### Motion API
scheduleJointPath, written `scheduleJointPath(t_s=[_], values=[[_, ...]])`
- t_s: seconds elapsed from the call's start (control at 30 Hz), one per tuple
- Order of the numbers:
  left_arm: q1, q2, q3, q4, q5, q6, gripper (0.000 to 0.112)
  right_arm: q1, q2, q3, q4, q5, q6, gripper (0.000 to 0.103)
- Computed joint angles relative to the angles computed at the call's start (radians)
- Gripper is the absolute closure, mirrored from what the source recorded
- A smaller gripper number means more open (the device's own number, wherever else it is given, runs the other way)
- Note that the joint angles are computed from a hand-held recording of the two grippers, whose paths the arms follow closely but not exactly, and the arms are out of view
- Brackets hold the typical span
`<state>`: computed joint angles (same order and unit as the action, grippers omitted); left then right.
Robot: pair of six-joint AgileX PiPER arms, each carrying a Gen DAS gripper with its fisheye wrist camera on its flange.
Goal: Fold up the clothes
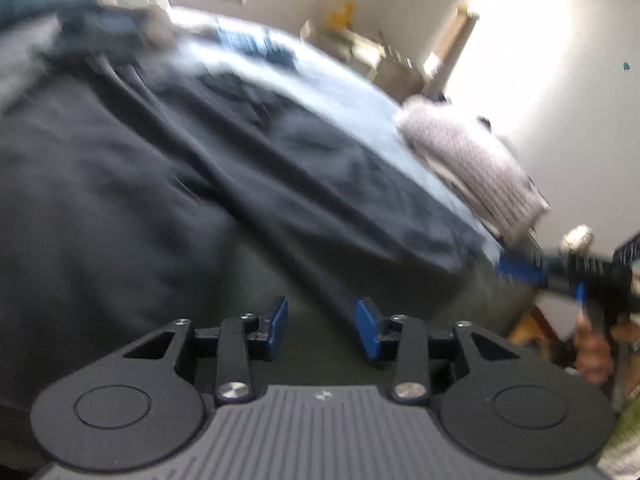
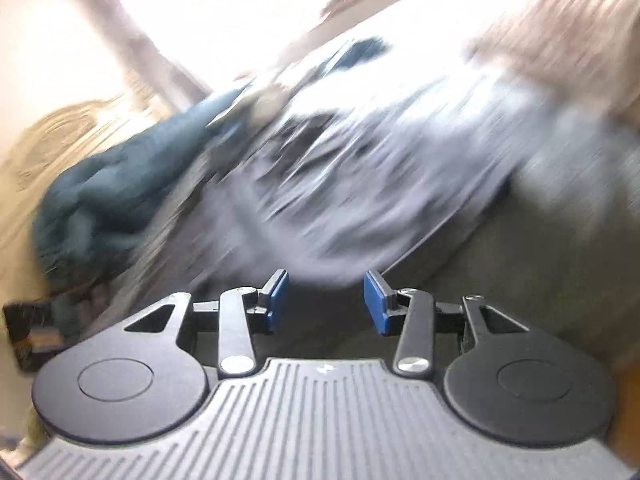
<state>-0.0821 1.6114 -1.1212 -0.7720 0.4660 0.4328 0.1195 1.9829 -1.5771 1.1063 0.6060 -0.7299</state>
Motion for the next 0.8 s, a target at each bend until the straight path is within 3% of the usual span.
scheduleJointPath(t_s=[0.07,0.17,0.3,0.43,0.5,0.57,0.63,0.8], values=[[-0.042,0.039,-0.021,0.052,-0.023,-0.061,0.080,-0.016,0.014,-0.036,-0.073,-0.076,0.011,0.061],[-0.088,0.067,-0.021,0.058,-0.068,-0.088,0.082,-0.029,0.069,-0.112,-0.157,-0.112,-0.003,0.061],[-0.131,0.087,-0.029,0.127,-0.125,-0.166,0.086,0.000,0.152,-0.219,-0.246,-0.109,-0.063,0.062],[-0.144,0.126,-0.080,0.184,-0.125,-0.220,0.089,0.046,0.251,-0.376,-0.502,-0.052,0.070,0.065],[-0.153,0.127,-0.083,0.222,-0.132,-0.239,0.089,0.052,0.295,-0.446,-0.579,0.007,0.111,0.070],[-0.157,0.128,-0.085,0.240,-0.134,-0.244,0.089,0.064,0.302,-0.444,-0.631,-0.014,0.116,0.091],[-0.155,0.128,-0.087,0.233,-0.129,-0.234,0.089,0.058,0.292,-0.433,-0.603,-0.022,0.095,0.099],[-0.139,0.132,-0.100,0.161,-0.102,-0.175,0.084,0.023,0.284,-0.459,-0.496,-0.038,0.091,0.101]])
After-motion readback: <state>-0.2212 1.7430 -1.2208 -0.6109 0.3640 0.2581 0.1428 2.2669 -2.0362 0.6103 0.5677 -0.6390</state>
